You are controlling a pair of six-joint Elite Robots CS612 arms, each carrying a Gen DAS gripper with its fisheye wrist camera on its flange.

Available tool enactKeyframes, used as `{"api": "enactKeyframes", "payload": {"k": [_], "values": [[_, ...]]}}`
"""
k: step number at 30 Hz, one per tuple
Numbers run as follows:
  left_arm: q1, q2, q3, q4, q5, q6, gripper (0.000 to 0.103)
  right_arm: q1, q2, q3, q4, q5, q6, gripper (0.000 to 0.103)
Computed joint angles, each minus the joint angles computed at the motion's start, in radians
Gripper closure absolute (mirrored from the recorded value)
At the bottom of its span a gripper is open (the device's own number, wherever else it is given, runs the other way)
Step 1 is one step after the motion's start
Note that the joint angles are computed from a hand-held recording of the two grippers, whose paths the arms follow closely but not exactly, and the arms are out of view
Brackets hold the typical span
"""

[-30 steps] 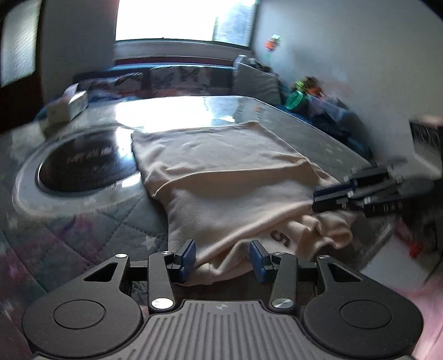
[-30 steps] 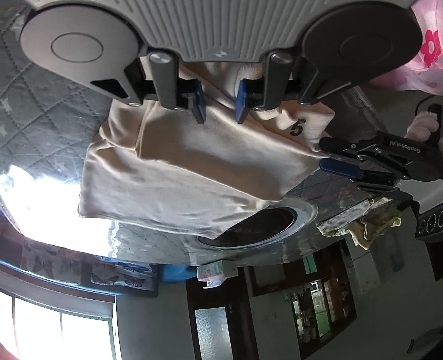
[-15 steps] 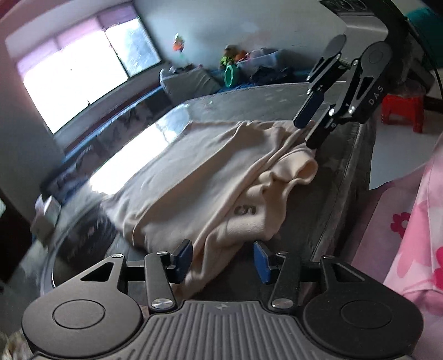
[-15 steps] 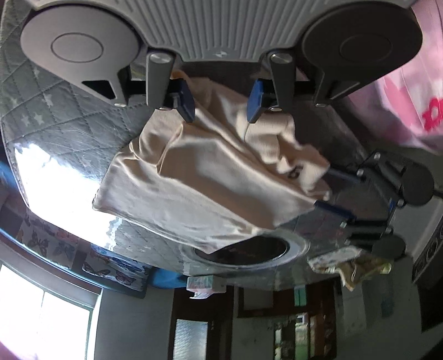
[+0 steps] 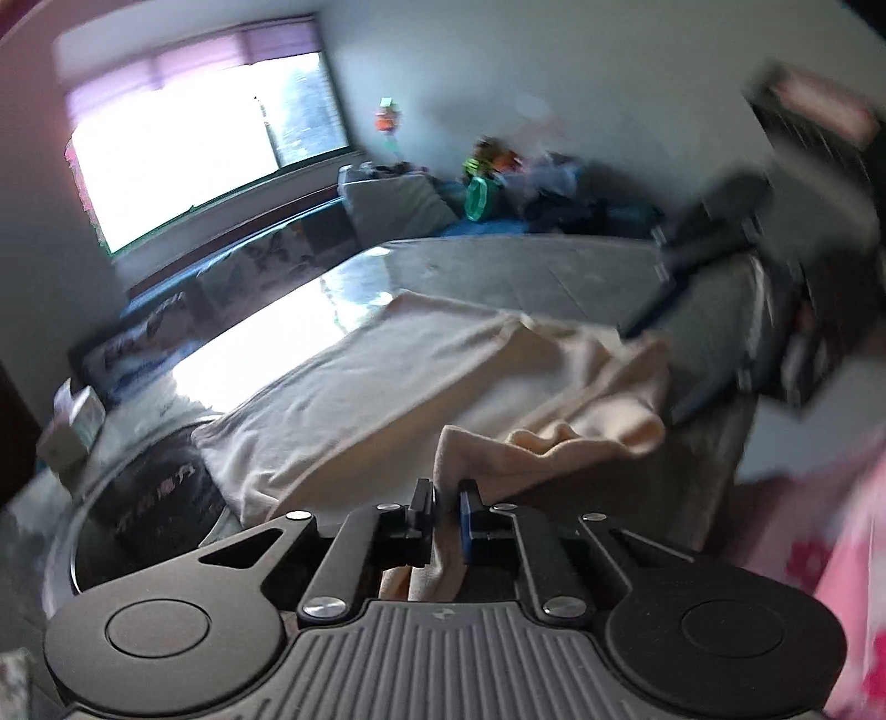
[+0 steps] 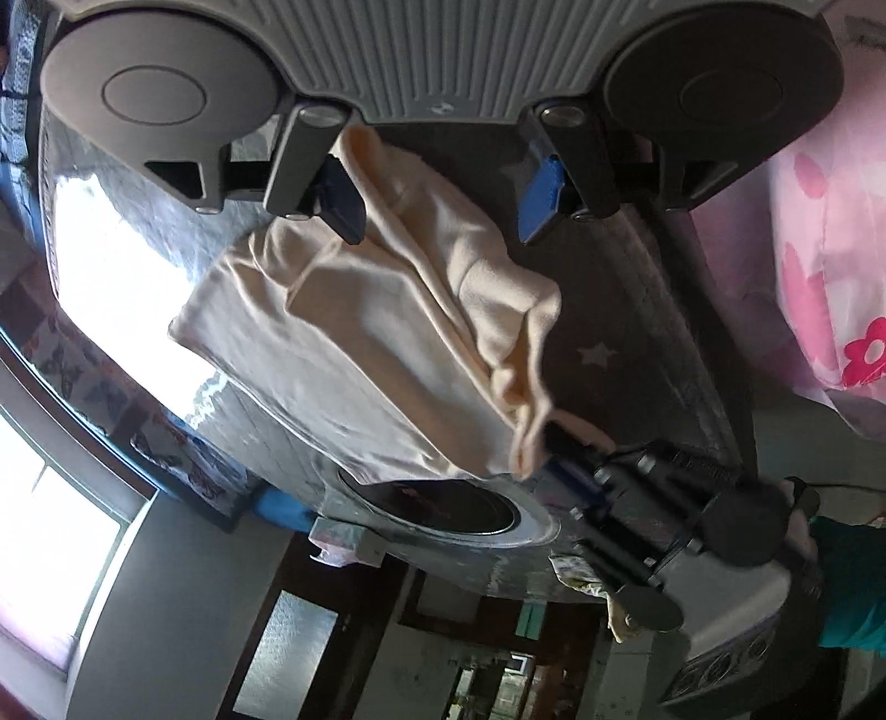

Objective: Fold clothes
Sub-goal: 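Grasp the patched sleeve end with the left gripper and lift it over the body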

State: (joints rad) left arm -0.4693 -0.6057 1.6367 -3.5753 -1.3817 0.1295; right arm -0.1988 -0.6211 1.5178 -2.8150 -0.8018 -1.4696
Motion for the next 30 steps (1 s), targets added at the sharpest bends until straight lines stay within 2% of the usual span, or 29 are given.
{"api": "enactKeyframes", "payload": {"k": [3,7,9,12,13,17,20,22,24,30], "values": [[0.016,-0.003,-0.019,0.025,-0.031,-0.068,0.093,0.006,0.018,-0.016,-0.008,0.015,-0.015,0.041],[0.031,-0.001,-0.04,0.051,-0.063,-0.096,0.093,0.012,0.04,-0.031,-0.054,0.066,-0.03,0.041],[0.037,0.0,-0.048,0.065,-0.075,-0.109,0.093,0.016,0.05,-0.041,-0.068,0.084,-0.042,0.045],[0.041,0.0,-0.047,0.073,-0.085,-0.113,0.092,0.028,0.052,-0.062,-0.021,0.05,-0.046,0.061],[0.042,-0.001,-0.044,0.071,-0.09,-0.109,0.09,0.031,0.049,-0.075,0.03,0.042,-0.046,0.074],[0.041,-0.008,-0.02,0.056,-0.089,-0.094,0.086,0.041,0.046,-0.131,0.179,0.007,0.026,0.089],[0.032,-0.014,0.004,0.041,-0.059,-0.063,0.083,0.044,0.047,-0.175,0.28,0.005,0.082,0.09],[0.026,-0.018,0.019,0.031,-0.037,-0.048,0.071,0.046,0.047,-0.192,0.32,0.005,0.102,0.09],[0.02,-0.017,0.029,0.02,-0.02,-0.025,0.065,0.047,0.046,-0.206,0.352,0.005,0.117,0.09],[0.009,-0.013,0.052,-0.009,-0.001,0.053,0.061,0.049,0.047,-0.225,0.376,0.008,0.148,0.09]]}}
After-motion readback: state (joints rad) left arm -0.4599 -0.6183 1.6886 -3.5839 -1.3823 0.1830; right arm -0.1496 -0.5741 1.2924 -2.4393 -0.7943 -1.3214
